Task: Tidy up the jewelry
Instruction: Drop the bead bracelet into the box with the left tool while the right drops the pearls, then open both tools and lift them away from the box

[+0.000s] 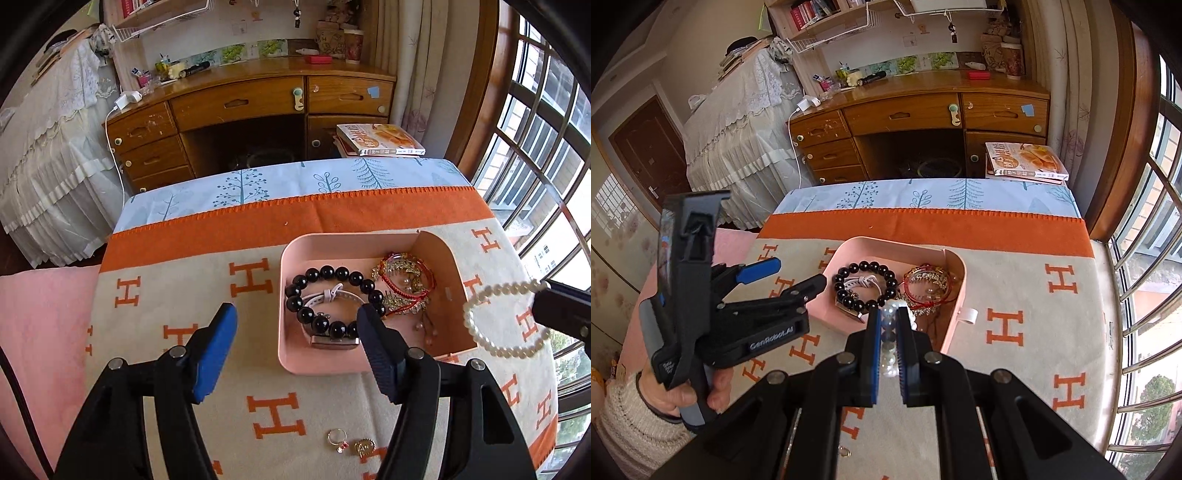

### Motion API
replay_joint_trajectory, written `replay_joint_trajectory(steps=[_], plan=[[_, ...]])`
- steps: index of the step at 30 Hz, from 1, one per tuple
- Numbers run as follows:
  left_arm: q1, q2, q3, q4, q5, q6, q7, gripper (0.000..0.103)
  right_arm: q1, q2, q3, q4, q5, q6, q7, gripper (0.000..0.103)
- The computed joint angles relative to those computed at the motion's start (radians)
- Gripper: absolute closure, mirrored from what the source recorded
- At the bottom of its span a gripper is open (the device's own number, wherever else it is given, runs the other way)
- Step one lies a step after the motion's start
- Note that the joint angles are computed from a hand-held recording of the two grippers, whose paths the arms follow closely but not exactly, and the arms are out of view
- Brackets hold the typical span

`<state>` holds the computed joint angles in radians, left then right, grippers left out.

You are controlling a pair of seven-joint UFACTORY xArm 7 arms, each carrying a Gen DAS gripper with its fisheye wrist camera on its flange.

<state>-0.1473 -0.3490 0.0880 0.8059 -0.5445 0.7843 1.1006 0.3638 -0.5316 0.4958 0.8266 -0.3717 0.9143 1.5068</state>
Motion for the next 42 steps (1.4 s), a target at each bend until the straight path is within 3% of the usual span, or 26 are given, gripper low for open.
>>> replay_joint_trajectory(steps=[10,16,20,33,42], plan=[[0.022,-0.021,0.04,-0.016,-0.027,0.048,0.066,0.037,-0.006,0.113,-0.08,-0.002,0.012,-0.15,-0.048,0.095],[0.046,0.004,0.042,-0.006,-0.031,0.06,0.078,0.037,-0.002,0.2,-0.107,0.038,0.026,-0.023,-0.084,0.091],[0.059,0.01,0.044,-0.003,-0.04,0.066,0.092,0.037,0.017,0.157,-0.14,-0.03,0.068,-0.075,-0.061,0.091],[0.083,-0.056,0.058,-0.042,-0.026,0.093,0.118,0.037,0.035,0.078,-0.068,-0.031,0.066,-0.016,-0.004,0.091],[0.111,-0.164,0.118,-0.083,0.015,0.184,0.162,0.037,0.083,0.044,-0.006,-0.012,0.083,0.04,0.052,0.091]])
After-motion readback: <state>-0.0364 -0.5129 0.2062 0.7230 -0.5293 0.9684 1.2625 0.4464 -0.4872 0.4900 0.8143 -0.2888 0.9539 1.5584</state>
